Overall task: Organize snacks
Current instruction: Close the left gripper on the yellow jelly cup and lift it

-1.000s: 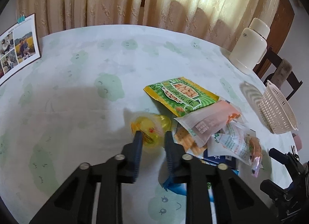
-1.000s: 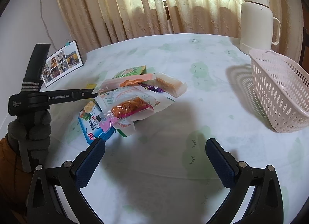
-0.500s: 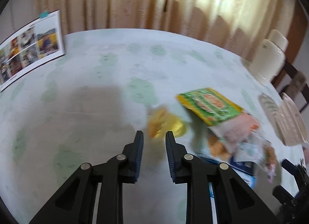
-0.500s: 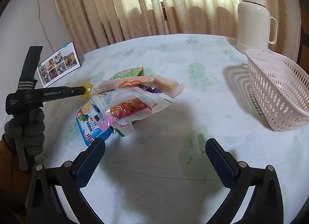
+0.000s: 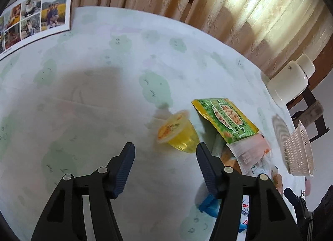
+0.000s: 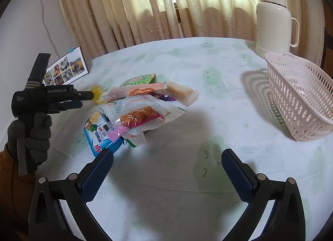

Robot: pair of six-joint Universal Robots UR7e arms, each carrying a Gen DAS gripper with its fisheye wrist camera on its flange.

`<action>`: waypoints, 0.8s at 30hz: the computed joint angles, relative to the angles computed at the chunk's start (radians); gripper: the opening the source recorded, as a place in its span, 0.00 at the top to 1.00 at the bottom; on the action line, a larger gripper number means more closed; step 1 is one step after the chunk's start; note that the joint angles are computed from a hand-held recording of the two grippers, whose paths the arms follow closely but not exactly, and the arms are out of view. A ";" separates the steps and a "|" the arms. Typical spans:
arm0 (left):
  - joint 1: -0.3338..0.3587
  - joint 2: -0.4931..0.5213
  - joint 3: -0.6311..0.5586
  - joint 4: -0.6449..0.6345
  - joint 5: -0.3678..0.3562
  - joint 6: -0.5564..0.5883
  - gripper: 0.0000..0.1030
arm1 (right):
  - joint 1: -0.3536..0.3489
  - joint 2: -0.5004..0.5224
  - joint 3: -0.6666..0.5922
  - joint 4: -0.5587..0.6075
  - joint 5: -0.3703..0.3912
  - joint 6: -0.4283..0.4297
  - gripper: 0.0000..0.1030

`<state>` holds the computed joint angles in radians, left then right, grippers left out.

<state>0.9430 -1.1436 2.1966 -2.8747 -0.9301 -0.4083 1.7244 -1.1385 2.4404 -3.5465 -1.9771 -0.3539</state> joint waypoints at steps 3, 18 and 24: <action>-0.011 0.027 -0.022 0.033 0.036 -0.031 0.44 | 0.003 -0.002 0.002 -0.002 0.002 0.003 0.00; -0.021 0.106 -0.089 0.039 0.119 -0.060 0.51 | 0.001 -0.004 0.005 -0.008 0.013 0.005 0.00; -0.015 0.114 -0.114 0.064 0.131 -0.106 0.29 | -0.001 -0.004 0.006 -0.007 0.013 0.004 0.00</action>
<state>0.9280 -1.0300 2.0830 -2.8106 -0.7987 -0.5142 1.7234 -1.1426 2.4459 -3.5540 -1.9637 -0.3497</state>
